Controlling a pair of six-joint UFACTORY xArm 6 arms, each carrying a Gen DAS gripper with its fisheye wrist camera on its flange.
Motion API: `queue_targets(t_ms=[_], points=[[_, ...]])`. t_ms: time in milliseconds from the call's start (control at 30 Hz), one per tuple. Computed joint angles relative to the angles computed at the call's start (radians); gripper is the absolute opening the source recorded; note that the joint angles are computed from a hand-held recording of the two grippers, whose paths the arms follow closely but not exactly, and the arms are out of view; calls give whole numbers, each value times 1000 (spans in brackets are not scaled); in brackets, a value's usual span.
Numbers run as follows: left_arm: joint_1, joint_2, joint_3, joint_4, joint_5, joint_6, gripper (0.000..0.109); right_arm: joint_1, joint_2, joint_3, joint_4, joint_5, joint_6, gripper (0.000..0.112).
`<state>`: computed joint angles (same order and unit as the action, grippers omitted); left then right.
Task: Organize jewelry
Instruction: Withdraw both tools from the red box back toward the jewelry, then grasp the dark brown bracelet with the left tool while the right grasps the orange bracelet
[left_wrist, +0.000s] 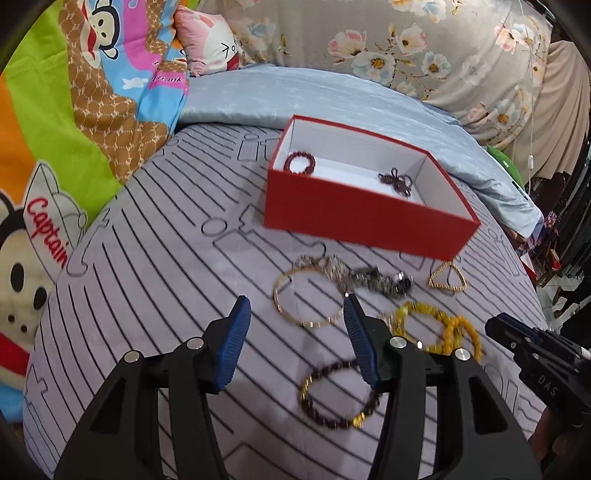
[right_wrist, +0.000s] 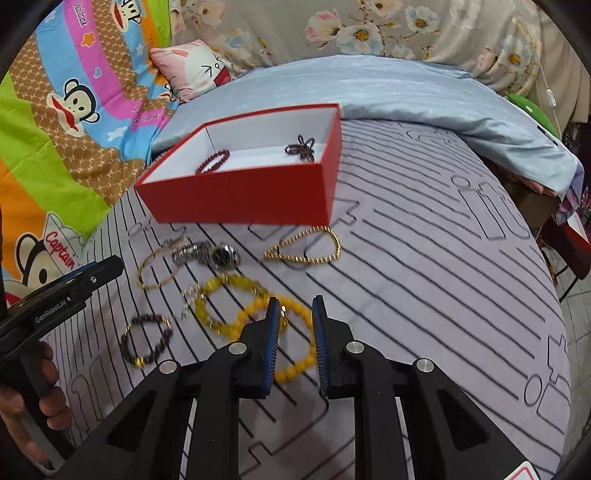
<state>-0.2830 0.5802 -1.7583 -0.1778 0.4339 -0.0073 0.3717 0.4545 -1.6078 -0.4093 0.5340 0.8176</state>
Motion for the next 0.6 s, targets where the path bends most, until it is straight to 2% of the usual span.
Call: queue_targets(t_ms=[200, 467, 500, 600], points=[[-18, -66, 127, -8, -24, 23, 52, 8, -34, 67, -8, -3, 34, 18], [-23, -74, 179, 48, -41, -22, 52, 8, -8, 49, -7, 10, 37, 19], [-23, -79, 199, 83, -71, -42, 52, 8, -4, 43, -7, 13, 37, 19], [-26, -80, 210, 158, -88, -88, 52, 6, 12, 26, -3, 14, 37, 20]])
